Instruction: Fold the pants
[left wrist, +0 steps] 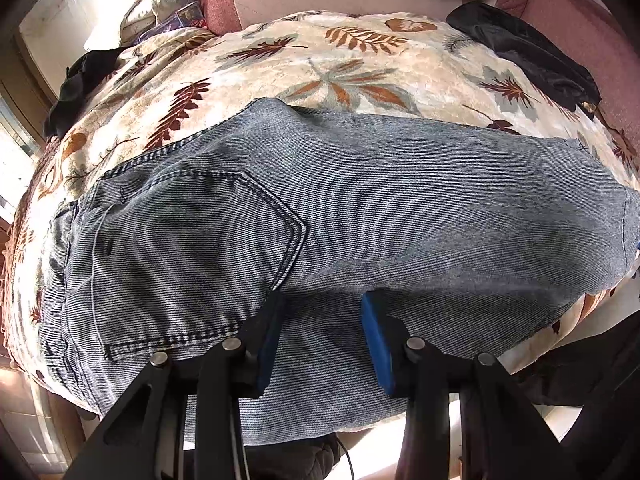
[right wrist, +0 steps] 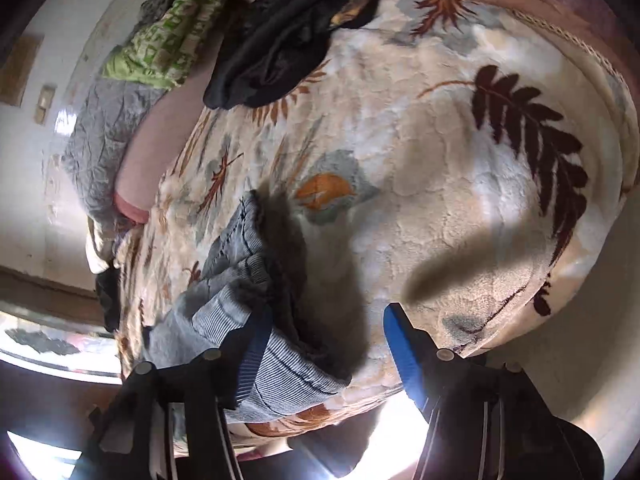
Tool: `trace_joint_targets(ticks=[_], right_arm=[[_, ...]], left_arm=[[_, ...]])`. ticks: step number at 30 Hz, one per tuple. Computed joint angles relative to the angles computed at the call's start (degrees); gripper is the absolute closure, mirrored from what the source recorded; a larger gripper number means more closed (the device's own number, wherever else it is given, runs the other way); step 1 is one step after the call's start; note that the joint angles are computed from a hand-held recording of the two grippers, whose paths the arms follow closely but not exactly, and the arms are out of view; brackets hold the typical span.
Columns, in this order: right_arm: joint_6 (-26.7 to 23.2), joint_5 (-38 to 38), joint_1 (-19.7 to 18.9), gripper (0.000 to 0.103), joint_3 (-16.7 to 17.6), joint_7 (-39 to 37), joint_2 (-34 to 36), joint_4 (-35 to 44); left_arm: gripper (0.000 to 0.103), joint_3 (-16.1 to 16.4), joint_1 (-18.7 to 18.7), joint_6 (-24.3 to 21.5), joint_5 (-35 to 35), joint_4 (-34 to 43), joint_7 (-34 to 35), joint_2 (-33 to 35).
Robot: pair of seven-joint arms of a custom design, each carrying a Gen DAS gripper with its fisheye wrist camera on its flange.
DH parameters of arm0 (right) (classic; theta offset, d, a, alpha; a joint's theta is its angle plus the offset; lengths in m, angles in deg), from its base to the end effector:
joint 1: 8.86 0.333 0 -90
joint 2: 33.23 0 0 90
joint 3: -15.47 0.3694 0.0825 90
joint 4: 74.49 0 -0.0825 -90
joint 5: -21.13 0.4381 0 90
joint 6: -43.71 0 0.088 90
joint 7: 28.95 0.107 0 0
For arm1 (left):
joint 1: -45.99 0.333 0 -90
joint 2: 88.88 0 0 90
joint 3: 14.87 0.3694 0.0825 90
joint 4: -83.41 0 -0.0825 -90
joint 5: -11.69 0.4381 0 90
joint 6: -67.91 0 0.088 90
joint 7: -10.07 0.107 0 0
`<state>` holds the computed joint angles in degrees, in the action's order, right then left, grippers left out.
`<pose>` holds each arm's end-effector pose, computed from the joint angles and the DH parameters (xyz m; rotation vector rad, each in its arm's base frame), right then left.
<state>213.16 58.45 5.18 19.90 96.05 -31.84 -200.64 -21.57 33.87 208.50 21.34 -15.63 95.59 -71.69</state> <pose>0.5988 0.1570 0.4670 -0.7943 2.2335 0.1368 0.7047 -0.2307 0.4821 -1.6063 2.2832 -0.4281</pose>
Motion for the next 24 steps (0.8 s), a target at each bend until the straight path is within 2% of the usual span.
trace_joint_targets(ticks=[2, 3, 5, 8, 10, 12, 13, 14, 15, 16, 17, 18, 19, 21, 22, 23, 24], right_arm=[[2.8, 8.8, -0.2, 0.041, 0.3, -7.1, -0.5, -0.6], [2.2, 13.3, -0.3, 0.041, 0.3, -13.3, -0.1, 0.6], [-0.5, 21.9, -1.1, 0.04, 0.6, -24.6, 1.7, 4.3], [-7.4, 25.0, -2.8, 0.04, 1.0, -29.9, 5.6, 10.5], [-9.1, 22.9, -3.1, 0.04, 1.6, -29.6, 7.6, 13.2], [-11.0, 16.2, -2.7, 0.048, 1.7, -27.3, 9.0, 15.3], [-11.2, 8.8, -1.6, 0.07, 0.8, -22.6, 9.6, 15.9], [-11.6, 1.0, -0.5, 0.077, -0.3, -17.3, 10.0, 16.4], [-10.9, -6.6, 1.0, 0.079, -1.7, -11.6, 9.9, 16.1], [-9.1, -12.3, 2.1, 0.09, -2.8, -7.6, 9.7, 15.7], [-6.6, -16.3, 2.7, 0.096, -3.4, -5.0, 9.2, 15.0], [-3.3, -18.4, 2.7, 0.096, -3.4, -3.4, 8.8, 14.4], [0.3, -18.8, 2.2, 0.096, -2.8, -3.2, 8.7, 13.9], [4.4, -17.9, -0.1, 0.096, -0.2, -5.0, 9.2, 14.4], [4.9, -17.0, -1.8, 0.096, 1.5, -6.2, 10.0, 15.4], [4.7, -18.1, -2.1, 0.096, 1.5, -5.1, 10.8, 16.4], [3.7, -21.7, -0.9, 0.096, -0.5, -1.4, 11.7, 17.3]], left_arm=[[0.06, -0.5, 0.4, 0.8, -1.0, -0.7, 1.4, -0.8], [0.06, -1.0, 0.7, 1.4, -2.1, -1.0, 2.6, -1.1], [0.06, -1.7, 0.9, 2.9, -3.8, -1.3, 4.3, -1.4], [0.06, -1.4, 0.2, 3.3, -3.9, -1.2, 4.5, -0.6], [0.06, -1.4, 0.1, 3.6, -4.4, -1.7, 4.4, -0.1], [0.06, -1.2, 0.0, 5.9, -4.3, -3.4, 4.6, -0.3], [0.058, -1.0, -0.1, 8.0, -3.7, -4.6, 5.0, -0.7], [0.056, -0.7, -0.4, 9.2, -2.8, -5.3, 5.1, -0.9], [0.054, -0.3, -0.7, 10.1, -1.9, -5.7, 4.8, -1.0], [0.046, 0.2, -1.1, 10.7, -0.9, -6.0, 3.5, -1.0], [0.042, 0.8, -1.4, 11.2, -0.1, -6.3, 2.0, -1.0], [0.035, 0.8, -1.1, 11.6, -0.7, -6.4, 1.2, -0.9], [0.033, 0.0, -0.2, 12.2, -2.8, -6.6, 1.9, -0.9], [0.023, -1.3, 0.9, 13.1, -5.8, -7.0, 4.4, -0.8], [0.017, -1.1, 0.5, 13.1, -5.2, -7.1, 4.7, -0.8], [0.017, 0.0, -0.8, 13.7, -2.8, -7.4, 3.3, -0.8], [0.016, 0.8, -1.6, 14.4, -1.0, -7.7, 1.9, -0.9]])
